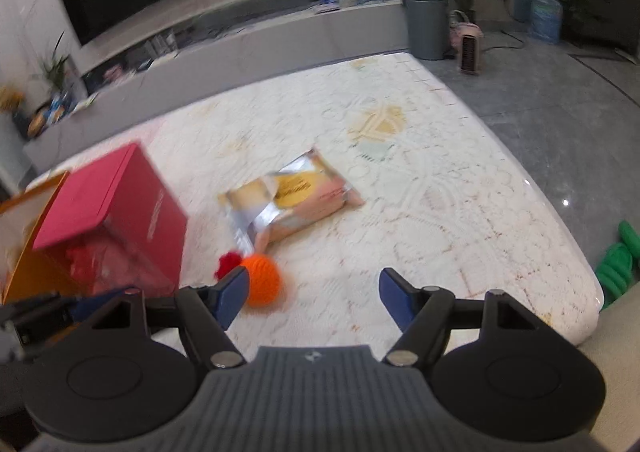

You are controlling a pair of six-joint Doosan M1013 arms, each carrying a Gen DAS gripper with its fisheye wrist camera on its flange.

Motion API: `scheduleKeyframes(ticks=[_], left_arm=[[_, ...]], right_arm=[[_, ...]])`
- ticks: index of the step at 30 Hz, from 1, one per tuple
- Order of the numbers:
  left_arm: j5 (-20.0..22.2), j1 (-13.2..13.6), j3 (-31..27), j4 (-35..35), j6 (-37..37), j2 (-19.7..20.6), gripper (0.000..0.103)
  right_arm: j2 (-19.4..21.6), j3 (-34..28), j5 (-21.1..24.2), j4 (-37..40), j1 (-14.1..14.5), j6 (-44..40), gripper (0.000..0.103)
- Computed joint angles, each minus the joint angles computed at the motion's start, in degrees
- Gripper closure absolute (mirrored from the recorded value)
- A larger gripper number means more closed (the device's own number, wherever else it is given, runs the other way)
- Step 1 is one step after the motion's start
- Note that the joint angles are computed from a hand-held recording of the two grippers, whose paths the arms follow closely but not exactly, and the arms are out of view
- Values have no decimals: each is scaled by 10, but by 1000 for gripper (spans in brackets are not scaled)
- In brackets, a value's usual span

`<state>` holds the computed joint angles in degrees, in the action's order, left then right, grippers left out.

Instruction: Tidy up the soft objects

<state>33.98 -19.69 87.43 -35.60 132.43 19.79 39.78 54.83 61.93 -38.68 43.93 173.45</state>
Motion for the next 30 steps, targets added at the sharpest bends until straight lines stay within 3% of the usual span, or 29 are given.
scheduleKeyframes(ticks=[5,13,18,21,25,30], left_arm=[[16,-6,-19,-12,-22,17,36],[17,-18,-37,17,-42,43,29],[16,-21,-43,26,-47,52,31],[13,-21,-43,24,-32,54,46],[2,-20,-38,23,-26,49,48],[-3,-21,-31,105,-84,31,48]], right_arm=[[17,-27,36,14,-7,-26,53],[28,-36,39,26,-19,-24,52],[29,-32,14,33,-24,-28,51],[30,-31,1,38,-27,-37,51],[28,-25,-15,32,-27,-33,51],[24,-15,-47,31,-29,-31,51]])
